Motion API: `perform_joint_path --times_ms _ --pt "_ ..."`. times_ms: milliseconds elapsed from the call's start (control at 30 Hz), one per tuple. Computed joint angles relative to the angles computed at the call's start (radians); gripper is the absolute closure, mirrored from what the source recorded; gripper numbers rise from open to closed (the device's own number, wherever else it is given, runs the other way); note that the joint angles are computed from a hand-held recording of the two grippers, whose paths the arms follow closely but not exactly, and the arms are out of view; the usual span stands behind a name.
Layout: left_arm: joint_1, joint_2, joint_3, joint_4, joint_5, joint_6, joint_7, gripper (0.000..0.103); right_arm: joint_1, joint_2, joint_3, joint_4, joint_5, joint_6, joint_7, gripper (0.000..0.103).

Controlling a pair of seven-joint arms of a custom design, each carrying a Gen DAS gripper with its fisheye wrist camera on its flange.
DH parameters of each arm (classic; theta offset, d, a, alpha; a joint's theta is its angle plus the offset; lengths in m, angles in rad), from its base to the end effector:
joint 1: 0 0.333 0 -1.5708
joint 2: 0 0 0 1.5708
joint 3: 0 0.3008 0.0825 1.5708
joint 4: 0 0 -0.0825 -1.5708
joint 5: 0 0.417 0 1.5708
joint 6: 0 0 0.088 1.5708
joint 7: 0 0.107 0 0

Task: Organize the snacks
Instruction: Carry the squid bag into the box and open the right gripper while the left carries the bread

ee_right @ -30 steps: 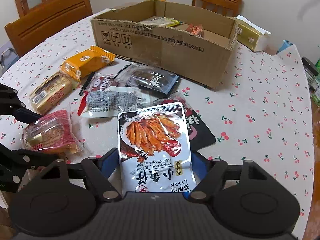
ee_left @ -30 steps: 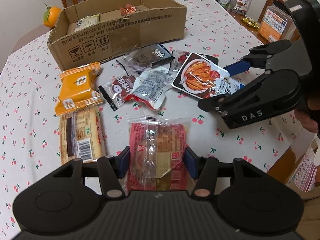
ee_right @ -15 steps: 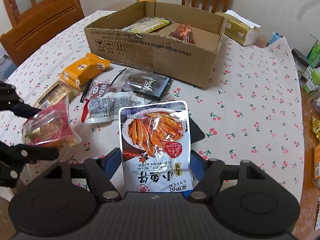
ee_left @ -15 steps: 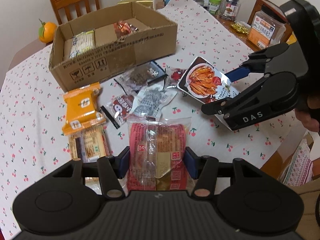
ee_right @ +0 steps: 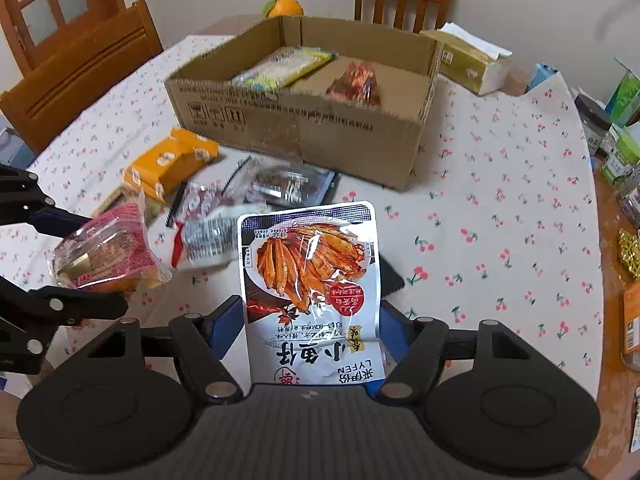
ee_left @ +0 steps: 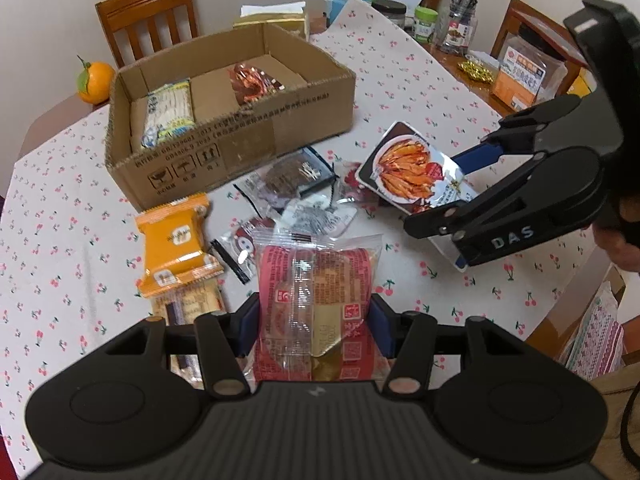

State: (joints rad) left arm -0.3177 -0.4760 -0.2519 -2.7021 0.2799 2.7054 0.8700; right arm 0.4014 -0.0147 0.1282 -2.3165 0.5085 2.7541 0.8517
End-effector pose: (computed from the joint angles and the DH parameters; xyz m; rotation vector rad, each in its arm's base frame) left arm 0.3719 -0.2427 0.3868 -1.8370 2.0224 -0.5555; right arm 0.4986 0.2688 0.3563 -2.4464 0.9643 -0.2062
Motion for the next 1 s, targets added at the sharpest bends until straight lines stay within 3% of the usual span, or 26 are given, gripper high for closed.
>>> perform_joint_path --times_ms 267,467,733,1000 --pt "0.024 -0.039 0.0 0.009 0.022 -0.01 -0.004 0.048 -0.004 -0.009 -0.006 0.082 -0.002 -0.055 -0.002 0.027" --pt "0.054 -0.061 -0.003 0.004 0.049 0.004 -0.032 0.048 -0.006 0.059 0.0 0.216 -0.018 -0.054 0.021 0.027" --pt "0.095 -0.097 0.004 -0.022 0.072 0.009 -0.068 0.048 0.008 0.269 0.003 0.501 -0.146 -0.027 0.128 0.027" --pt "0.145 -0.114 0.021 -0.033 0.096 0.006 -0.074 0.048 0.059 0.557 -0.039 0.874 -0.305 -0.126 0.31 0.027"
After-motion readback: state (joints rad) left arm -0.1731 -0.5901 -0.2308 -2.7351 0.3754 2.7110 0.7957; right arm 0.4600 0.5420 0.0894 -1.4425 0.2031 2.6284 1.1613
